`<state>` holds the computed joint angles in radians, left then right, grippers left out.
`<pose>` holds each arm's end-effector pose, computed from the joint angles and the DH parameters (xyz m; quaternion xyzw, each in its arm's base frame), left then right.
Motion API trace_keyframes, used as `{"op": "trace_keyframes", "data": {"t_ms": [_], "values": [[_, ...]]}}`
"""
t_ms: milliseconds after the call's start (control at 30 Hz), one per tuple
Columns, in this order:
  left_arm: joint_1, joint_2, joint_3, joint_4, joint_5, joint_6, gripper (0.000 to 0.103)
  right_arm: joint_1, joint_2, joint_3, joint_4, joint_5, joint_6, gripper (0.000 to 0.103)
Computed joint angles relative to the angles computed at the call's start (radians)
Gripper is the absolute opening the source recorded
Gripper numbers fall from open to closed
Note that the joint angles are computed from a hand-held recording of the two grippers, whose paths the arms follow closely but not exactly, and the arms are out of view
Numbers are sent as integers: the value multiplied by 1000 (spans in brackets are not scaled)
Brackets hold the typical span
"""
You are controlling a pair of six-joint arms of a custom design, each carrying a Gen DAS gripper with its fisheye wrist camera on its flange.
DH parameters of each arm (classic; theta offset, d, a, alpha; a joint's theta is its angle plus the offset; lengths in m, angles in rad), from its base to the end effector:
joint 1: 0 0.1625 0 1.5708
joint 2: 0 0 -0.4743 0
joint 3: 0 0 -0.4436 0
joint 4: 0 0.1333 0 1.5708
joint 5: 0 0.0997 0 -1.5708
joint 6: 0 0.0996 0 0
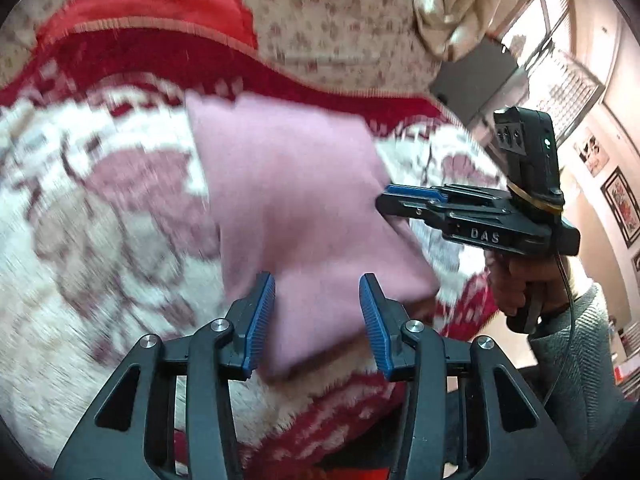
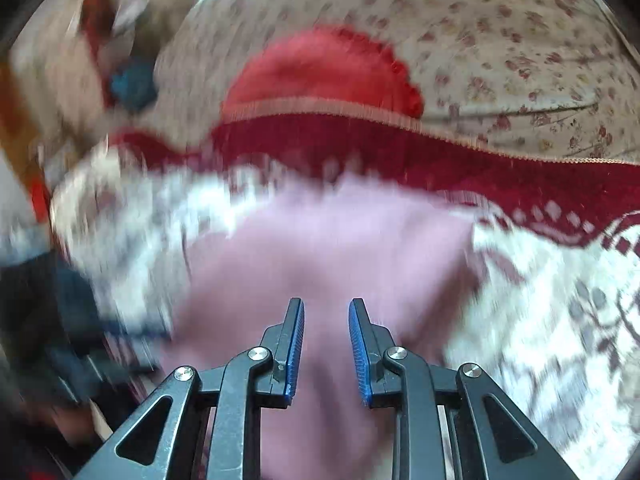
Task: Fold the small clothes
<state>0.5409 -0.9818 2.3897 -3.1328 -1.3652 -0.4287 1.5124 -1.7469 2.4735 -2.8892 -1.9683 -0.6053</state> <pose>-0.3057 -0.3628 0.0381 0.2861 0.9496 -0.1253 0.0253 0.0723 -0.3873 0.3142 0.1978 -0.9184 0.2087 0.2717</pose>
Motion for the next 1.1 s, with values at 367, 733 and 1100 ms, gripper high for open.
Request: {"op": "trace_keyframes", "data": {"t_ms": [367,733,1100], "values": [[-22,11,15,3,32,11,42,68,-127,94,95,-31,-29,24],[32,-42,-54,45,67,-31,50,-91,-255,84,14,152,120,39],[-36,-50,-70,297,265,-164,51,-8,-175,59,-105,-14,258,39]]}}
